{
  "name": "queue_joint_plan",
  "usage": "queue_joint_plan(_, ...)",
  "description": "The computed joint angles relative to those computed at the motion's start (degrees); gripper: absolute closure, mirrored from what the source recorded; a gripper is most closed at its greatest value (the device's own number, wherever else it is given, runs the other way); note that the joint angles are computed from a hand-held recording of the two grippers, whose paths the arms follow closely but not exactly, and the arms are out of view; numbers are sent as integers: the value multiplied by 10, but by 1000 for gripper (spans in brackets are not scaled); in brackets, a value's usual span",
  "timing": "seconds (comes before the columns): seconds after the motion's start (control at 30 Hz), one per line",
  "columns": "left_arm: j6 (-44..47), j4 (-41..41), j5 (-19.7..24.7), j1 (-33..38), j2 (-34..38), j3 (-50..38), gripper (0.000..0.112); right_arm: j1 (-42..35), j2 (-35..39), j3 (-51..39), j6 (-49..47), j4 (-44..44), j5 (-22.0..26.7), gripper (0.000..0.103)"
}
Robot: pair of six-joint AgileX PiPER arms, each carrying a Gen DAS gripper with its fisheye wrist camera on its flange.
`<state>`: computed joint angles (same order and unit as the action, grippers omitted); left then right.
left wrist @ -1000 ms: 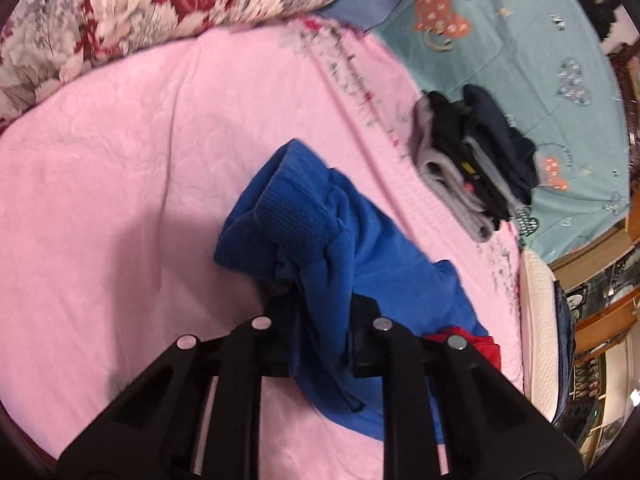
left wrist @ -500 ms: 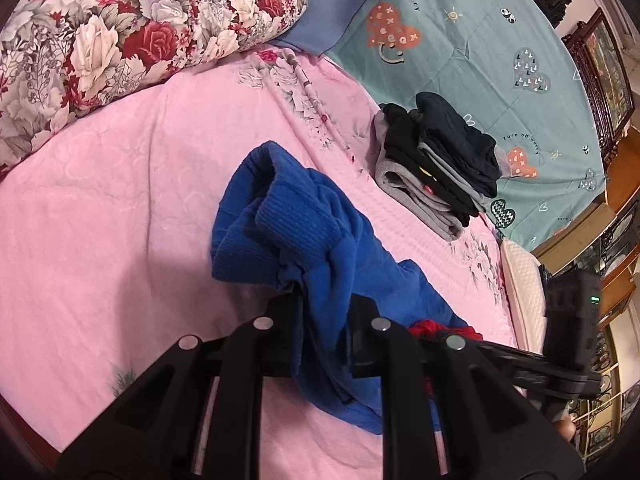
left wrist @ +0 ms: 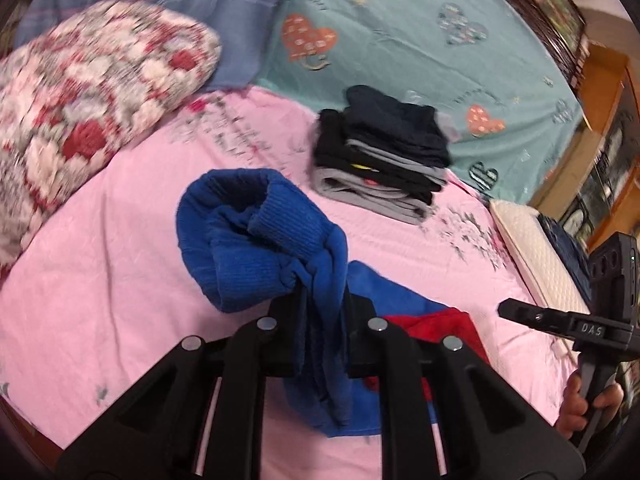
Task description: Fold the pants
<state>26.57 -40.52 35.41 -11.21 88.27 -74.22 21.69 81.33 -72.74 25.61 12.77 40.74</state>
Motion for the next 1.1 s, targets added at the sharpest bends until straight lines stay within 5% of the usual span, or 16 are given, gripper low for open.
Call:
queue_joint_plan(0.3, -55, 166, -2, -269, 16, -35, 101, -186, -301, 268, -28, 74, 17, 71)
queue_joint_plan(0.47, -119, 247, 105, -346, 157, -133, 95, -312, -341, 335, -171, 208, 60, 70)
queue_joint_plan(0.57, -121, 248, 80, -349, 129, -107, 94, -357, -317, 349, -250, 266, 90, 70)
queue_joint_plan(0.63, -74, 185, 87, -319, 94, -93, 70, -361, -315, 342, -259, 265, 100, 70)
queue_joint_plan(0.67, -43, 134, 96, -297, 79, -88, 30, -347, -312, 336, -245, 255, 93, 69)
queue_joint_plan(0.7, -9, 79, 92, -275, 55, -67, 21, -337, -306, 326, -237, 246, 88, 61)
queue_joint_plan(0.87, 40, -19, 134, -175, -1, -59, 21, -247, -273, 253, -184, 194, 57, 58)
queue_joint_plan(0.93, 23, -19, 137, -148, -2, -61, 23, -210, -254, 227, -178, 185, 43, 58)
queue_joint_plan(0.97, 13, -13, 131, -138, -2, -54, 34, -191, -236, 212, -182, 191, 35, 58)
queue_joint_plan(1.0, 11, -10, 138, -131, 5, -56, 63, -174, -220, 200, -177, 186, 27, 58)
queue_joint_plan(1.07, 11, -4, 174, -128, 28, -69, 102, -132, -195, 184, -145, 147, 11, 59)
queue_joint_plan(1.1, 16, 1, 179, -134, 37, -65, 111, -114, -183, 181, -134, 133, 5, 64)
